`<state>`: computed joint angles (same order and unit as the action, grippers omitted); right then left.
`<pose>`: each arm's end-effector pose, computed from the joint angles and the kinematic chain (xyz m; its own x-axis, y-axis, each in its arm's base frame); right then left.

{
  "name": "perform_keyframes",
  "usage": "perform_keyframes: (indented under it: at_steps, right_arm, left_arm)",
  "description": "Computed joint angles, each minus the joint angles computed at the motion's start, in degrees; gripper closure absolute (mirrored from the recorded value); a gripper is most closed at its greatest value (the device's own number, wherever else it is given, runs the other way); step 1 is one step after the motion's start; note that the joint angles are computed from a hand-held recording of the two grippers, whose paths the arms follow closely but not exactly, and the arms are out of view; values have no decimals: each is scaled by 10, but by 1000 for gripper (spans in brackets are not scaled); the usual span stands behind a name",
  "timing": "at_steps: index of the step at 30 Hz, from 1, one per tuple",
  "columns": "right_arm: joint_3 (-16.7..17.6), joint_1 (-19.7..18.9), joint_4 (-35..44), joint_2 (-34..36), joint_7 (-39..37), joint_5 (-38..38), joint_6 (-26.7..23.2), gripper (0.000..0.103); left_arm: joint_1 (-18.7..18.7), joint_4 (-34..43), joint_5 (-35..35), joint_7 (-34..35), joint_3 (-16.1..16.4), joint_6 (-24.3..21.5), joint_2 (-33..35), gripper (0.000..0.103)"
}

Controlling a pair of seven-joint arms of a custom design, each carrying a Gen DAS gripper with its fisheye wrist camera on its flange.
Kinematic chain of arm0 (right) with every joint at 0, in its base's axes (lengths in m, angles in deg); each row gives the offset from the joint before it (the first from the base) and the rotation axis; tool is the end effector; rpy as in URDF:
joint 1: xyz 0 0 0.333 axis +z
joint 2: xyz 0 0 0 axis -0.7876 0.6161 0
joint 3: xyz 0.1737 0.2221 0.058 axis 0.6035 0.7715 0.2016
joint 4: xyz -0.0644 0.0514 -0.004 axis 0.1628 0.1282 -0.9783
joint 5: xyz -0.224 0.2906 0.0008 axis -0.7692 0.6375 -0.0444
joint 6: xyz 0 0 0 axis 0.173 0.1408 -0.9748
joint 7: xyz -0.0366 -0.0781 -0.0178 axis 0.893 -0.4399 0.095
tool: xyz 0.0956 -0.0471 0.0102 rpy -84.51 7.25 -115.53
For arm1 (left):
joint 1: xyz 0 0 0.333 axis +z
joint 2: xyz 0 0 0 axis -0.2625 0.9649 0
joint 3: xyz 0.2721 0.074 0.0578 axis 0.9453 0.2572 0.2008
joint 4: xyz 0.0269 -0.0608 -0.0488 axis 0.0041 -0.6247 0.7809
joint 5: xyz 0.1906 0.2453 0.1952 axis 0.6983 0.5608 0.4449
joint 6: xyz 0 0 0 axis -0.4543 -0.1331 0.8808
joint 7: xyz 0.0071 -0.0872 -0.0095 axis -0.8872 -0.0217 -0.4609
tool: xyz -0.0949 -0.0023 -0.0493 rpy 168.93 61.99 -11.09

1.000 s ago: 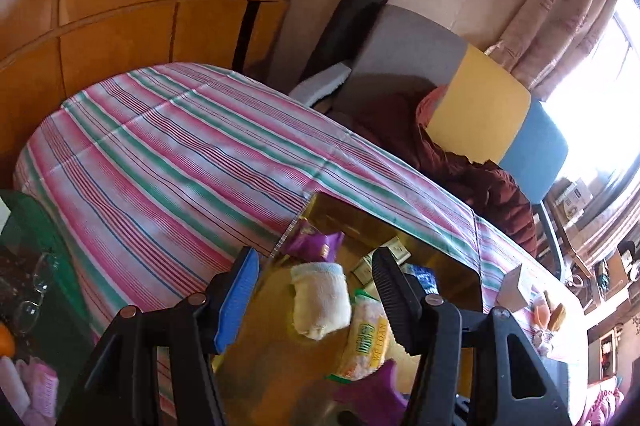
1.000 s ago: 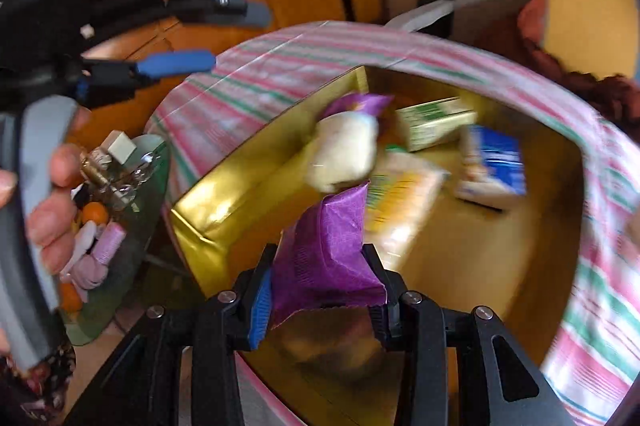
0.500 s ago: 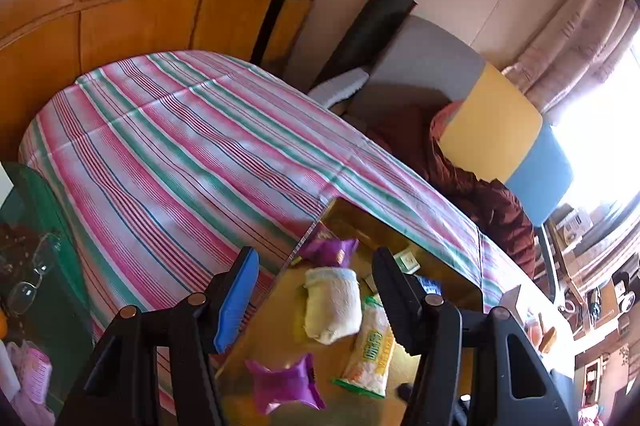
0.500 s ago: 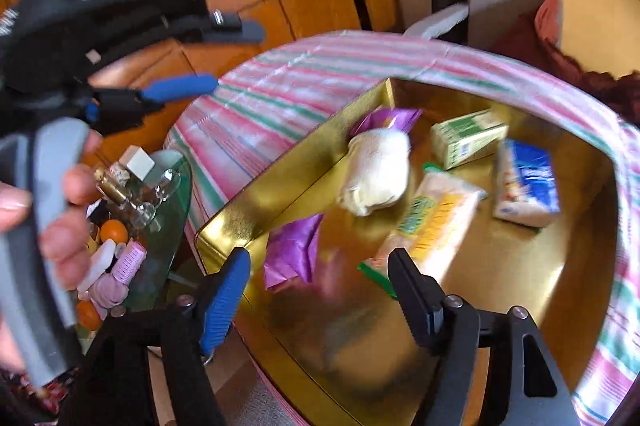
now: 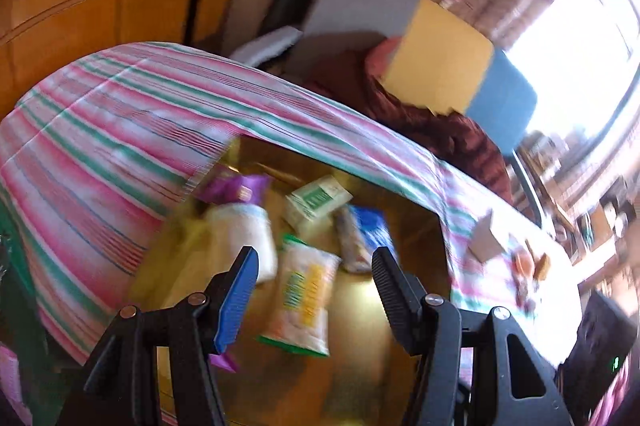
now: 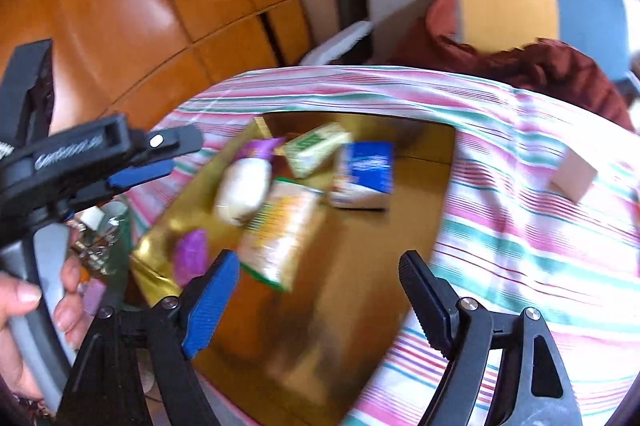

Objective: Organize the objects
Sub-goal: 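Move both tools back toward the remaining items on the cloth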

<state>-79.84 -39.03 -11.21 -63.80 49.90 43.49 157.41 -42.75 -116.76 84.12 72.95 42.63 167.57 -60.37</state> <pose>0.6039 0.2103 0.4646 0.6370 -0.7251 -0.2616 -0.6747 -0.3604 -0.6441 0.5369 -0.3839 0.4975 0.4213 -0.8456 0.3279 -0.5957 -0.5306 -0.6030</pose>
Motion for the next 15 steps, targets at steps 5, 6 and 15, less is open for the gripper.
perform_keyframes:
  at_steps: [5, 6, 15]
  right_arm:
    - [-19, -18, -16, -1, 23, -10, 18, 20]
    - [-22, -21, -24, -4, 25, -13, 28, 20]
    - [-45, -57, -61, -4, 58, -29, 80, 20]
  left_arm:
    - [-22, 80, -12, 76, -7, 15, 66, 43]
    - [-28, 96, -16, 92, -6, 18, 78, 43]
    - [-74, 225, -91, 231, -1, 64, 182, 43]
